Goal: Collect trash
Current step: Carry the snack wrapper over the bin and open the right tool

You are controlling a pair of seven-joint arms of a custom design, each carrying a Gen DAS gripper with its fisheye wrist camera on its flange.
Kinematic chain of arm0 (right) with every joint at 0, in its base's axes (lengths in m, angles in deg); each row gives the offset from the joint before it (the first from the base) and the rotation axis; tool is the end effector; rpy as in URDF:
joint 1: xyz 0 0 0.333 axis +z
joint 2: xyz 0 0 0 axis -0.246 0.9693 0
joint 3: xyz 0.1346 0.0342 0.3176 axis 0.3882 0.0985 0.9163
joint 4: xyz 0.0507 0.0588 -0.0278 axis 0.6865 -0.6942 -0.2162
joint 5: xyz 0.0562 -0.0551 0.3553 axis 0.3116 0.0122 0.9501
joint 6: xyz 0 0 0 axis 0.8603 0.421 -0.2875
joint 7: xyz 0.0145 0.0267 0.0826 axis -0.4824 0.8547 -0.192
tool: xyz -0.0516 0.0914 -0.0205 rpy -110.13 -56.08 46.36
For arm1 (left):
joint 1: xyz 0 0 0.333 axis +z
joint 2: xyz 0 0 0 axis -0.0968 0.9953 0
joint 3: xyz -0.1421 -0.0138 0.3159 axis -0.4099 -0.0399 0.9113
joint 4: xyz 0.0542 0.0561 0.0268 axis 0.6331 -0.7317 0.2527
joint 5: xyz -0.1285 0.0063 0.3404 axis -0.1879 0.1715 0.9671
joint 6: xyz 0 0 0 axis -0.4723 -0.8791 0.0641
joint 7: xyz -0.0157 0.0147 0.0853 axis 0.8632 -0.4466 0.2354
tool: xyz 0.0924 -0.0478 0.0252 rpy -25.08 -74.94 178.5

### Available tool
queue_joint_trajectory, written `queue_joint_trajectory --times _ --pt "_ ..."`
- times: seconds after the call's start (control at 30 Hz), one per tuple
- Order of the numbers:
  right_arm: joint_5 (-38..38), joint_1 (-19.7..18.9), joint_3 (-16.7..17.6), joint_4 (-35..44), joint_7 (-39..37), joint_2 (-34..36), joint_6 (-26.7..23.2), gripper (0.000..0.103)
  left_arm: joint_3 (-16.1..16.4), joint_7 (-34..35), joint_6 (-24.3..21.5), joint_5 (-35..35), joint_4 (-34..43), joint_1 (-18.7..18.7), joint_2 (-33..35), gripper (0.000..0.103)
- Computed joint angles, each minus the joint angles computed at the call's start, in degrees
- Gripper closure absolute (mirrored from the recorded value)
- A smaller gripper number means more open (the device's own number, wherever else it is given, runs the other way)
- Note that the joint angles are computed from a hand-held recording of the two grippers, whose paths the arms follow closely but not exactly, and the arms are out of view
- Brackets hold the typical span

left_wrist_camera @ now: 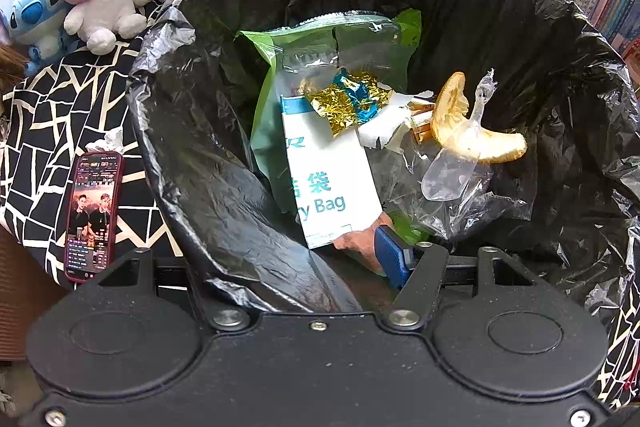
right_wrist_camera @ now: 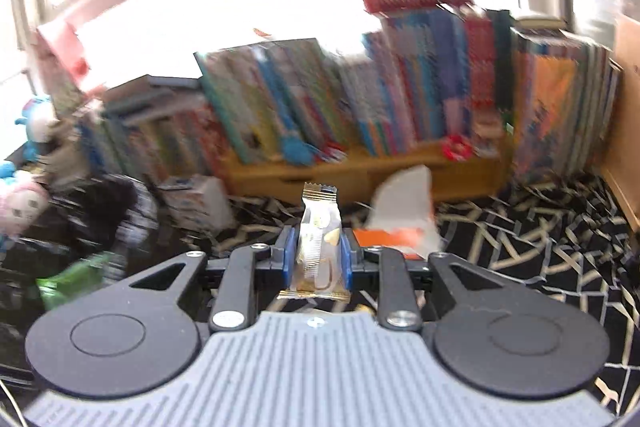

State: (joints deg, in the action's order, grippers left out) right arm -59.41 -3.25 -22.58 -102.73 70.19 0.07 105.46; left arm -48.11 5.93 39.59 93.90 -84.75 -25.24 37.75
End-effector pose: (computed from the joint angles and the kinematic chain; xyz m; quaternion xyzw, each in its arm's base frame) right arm 0.6661 0.2164 0.5321 -0.6879 0.5426 -0.2283 0.4247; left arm 0.5525 -0.2937 0.4884 -0.8521 0.4843 -0.1316 0.1484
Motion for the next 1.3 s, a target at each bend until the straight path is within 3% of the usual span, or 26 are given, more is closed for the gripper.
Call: queue_joint_trajectory --times 0.3,0.4,0.77,1.3 --pt "14.08 -16.51 25.50 -0.36 -20.38 -1.22 1.38 0.073 0.01 -1.21 1.48 0.67 -1.37 -0.02 -0.66 0.040" --pt "18.64 -19.64 30.90 0.54 -25.51 -0.76 -0.13 0.072 -0.01 -1.38 1.92 0.76 -1.68 0.04 -0.77 0.040" --pt "25.93 -16.15 29.92 2.70 -34.63 -1.12 -6.70 0.070 0.08 -2.62 3.24 1.10 -2.34 0.16 -0.98 0.040" --pt "28.14 -1.39 13.72 6.70 -32.78 -0.01 -16.93 0.070 0.08 -4.42 4.24 1.69 -2.93 0.23 -1.29 0.039"
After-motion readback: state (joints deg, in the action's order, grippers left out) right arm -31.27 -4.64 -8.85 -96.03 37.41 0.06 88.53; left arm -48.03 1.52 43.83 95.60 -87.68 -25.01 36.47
